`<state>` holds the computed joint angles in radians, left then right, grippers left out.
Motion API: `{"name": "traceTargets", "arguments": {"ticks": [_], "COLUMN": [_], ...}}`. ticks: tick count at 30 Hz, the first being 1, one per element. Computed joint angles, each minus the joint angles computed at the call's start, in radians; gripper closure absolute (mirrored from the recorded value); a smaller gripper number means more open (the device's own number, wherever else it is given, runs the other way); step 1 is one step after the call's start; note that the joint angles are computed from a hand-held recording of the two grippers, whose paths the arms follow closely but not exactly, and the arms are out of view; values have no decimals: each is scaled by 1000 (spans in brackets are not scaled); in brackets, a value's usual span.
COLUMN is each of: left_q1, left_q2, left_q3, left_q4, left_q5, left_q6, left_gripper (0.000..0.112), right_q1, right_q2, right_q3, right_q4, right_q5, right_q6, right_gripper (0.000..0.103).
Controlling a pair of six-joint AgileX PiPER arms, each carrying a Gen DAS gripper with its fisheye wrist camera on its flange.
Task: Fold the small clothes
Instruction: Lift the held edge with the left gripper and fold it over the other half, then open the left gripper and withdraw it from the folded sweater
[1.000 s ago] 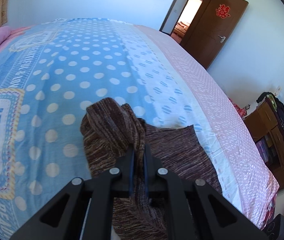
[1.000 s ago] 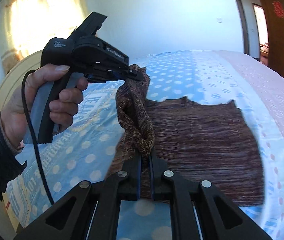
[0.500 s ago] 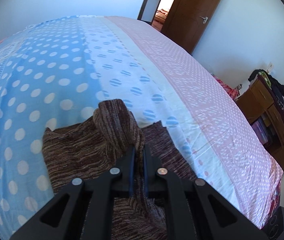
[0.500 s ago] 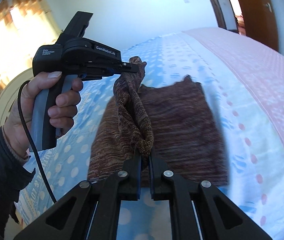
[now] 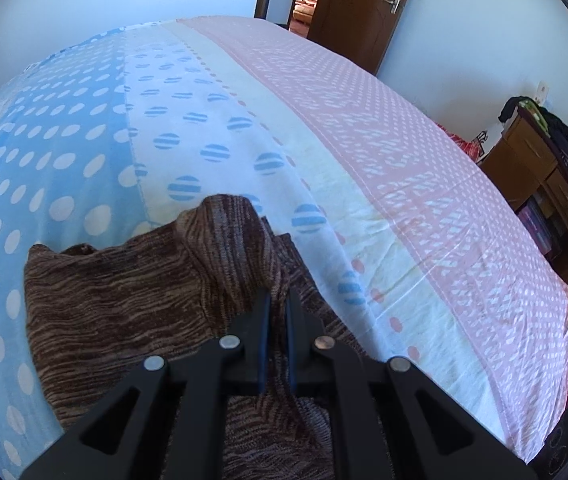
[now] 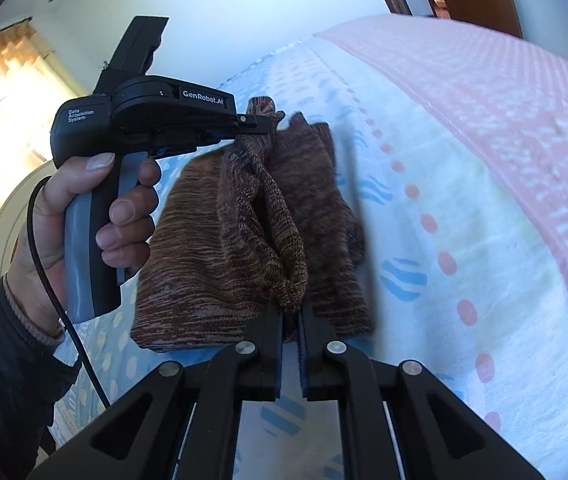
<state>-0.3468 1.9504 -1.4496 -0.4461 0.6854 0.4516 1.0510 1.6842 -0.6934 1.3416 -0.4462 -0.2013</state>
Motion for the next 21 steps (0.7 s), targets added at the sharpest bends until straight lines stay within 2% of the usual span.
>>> {"name": "traceTargets", "arguments": {"ticks": [5, 11, 14, 16, 18, 21], "left_q1": [-51, -84, -85, -79, -57, 22], "left_q2": [25, 21, -19, -81, -140, -224], "left_q3": [16, 34, 78, 147, 213, 313], "left_q4": [95, 172, 164, 178, 140, -9], "left_q5": [-64, -101, -120, -163, -206, -225], "left_q6": [-78, -191, -200, -207, -161, 7], "left_gripper": [104, 91, 77, 57, 46, 44], "right_q1": [-53, -70, -66, -75, -88, -93], "right_q2": [19, 35, 33, 33, 35, 25], "right_q3": [45, 48, 53, 57, 69, 102], "right_q4": [-243, -305, -308, -347, -435, -548], "right_q5": [37, 50, 48, 54, 56, 31], "right_q6": [277, 338, 337, 366, 447, 566], "right_gripper": [98, 98, 98, 98, 98, 98]}}
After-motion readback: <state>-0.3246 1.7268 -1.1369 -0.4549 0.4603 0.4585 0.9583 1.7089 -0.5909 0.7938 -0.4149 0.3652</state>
